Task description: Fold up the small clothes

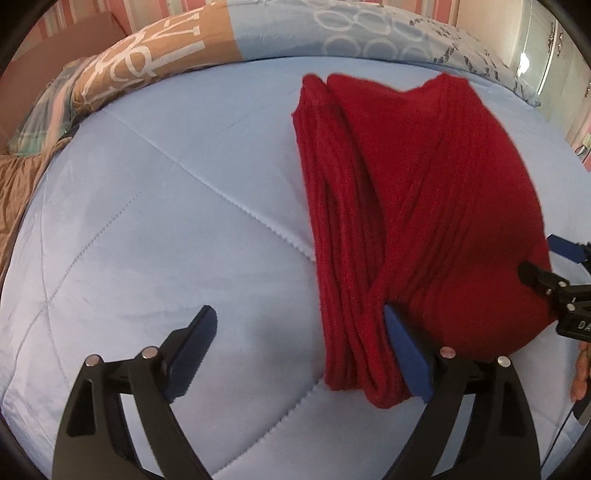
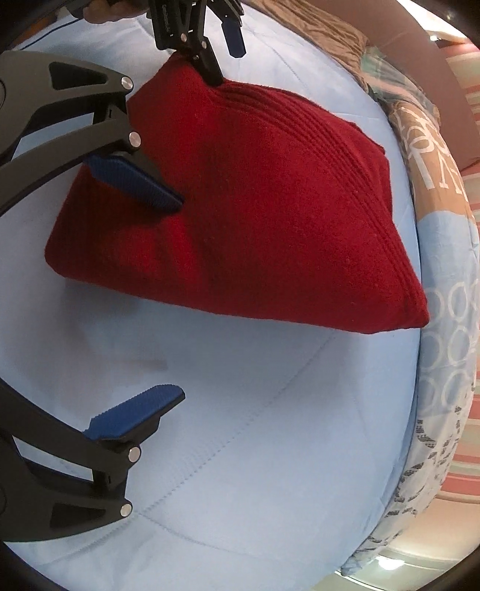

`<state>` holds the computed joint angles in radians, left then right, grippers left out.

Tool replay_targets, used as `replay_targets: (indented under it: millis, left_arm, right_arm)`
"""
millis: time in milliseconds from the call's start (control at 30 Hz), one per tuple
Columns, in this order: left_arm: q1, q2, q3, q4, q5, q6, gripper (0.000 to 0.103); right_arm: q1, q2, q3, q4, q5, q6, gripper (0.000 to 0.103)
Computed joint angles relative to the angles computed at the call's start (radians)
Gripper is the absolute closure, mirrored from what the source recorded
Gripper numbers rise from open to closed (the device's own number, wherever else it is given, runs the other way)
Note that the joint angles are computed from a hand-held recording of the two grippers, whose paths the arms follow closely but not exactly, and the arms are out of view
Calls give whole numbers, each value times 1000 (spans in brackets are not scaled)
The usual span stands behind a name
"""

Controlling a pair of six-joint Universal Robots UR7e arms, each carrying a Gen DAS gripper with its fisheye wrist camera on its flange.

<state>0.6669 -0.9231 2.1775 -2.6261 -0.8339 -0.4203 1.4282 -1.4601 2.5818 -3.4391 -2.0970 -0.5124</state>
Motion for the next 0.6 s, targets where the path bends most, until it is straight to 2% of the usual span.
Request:
replay_targets:
  millis: [100, 200, 267, 500, 600]
  left_arm:
    - [-13, -44, -5, 26, -29, -4, 14]
    - [1, -89, -25, 20, -102, 19, 14]
    - [11, -92, -42, 9, -115, 23, 14]
    - [111, 2, -202, -4, -236, 99, 13]
    - [158, 52, -274, 7, -312, 147, 13]
  right_arm:
    - [10, -88, 12, 41, 60, -14, 7]
    - [18, -136, 11, 77, 72, -7, 7]
    - [14, -159, 7, 89, 84, -7, 7]
    - [21, -149, 4, 60, 68, -16, 7]
    - [23, -140, 4, 51, 59, -26, 7]
